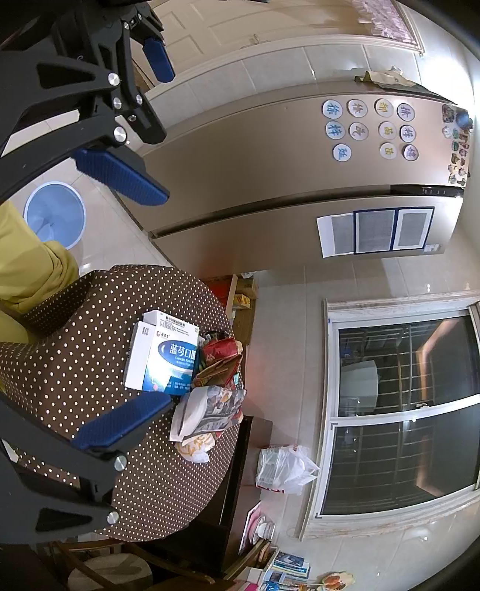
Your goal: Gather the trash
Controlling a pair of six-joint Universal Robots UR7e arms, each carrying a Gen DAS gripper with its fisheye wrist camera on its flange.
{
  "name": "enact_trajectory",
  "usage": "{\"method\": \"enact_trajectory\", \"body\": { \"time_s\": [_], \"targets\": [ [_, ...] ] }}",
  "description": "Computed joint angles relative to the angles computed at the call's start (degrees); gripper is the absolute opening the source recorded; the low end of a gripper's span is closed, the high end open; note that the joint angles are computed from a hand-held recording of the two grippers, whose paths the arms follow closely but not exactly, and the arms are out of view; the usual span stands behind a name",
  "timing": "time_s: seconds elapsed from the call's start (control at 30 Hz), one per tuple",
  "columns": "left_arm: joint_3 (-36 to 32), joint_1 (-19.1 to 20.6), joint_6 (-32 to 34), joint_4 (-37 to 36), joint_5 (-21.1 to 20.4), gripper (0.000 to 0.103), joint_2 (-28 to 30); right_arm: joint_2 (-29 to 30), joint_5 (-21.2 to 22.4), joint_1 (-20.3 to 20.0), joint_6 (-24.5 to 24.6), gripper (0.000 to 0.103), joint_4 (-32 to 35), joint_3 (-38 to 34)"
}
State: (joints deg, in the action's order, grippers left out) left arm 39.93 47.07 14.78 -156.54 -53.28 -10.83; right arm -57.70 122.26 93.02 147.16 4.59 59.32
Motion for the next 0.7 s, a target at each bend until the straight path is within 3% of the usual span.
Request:
{"method": "enact_trajectory", "body": {
  "time_s": [0.4,0.7],
  "targets": [
    [-2.40,0.12,-0.65,2.17,0.17,0.097,1.35,0.96,0.35,-0.20,0.49,0.099,1.42,-1.71],
    [-12.23,0.61,-2.40,12.63,-0.86,0.097,6.36,3.35,2.27,-1.22,3.27,0.099,5.59,-6.39]
  ]
}}
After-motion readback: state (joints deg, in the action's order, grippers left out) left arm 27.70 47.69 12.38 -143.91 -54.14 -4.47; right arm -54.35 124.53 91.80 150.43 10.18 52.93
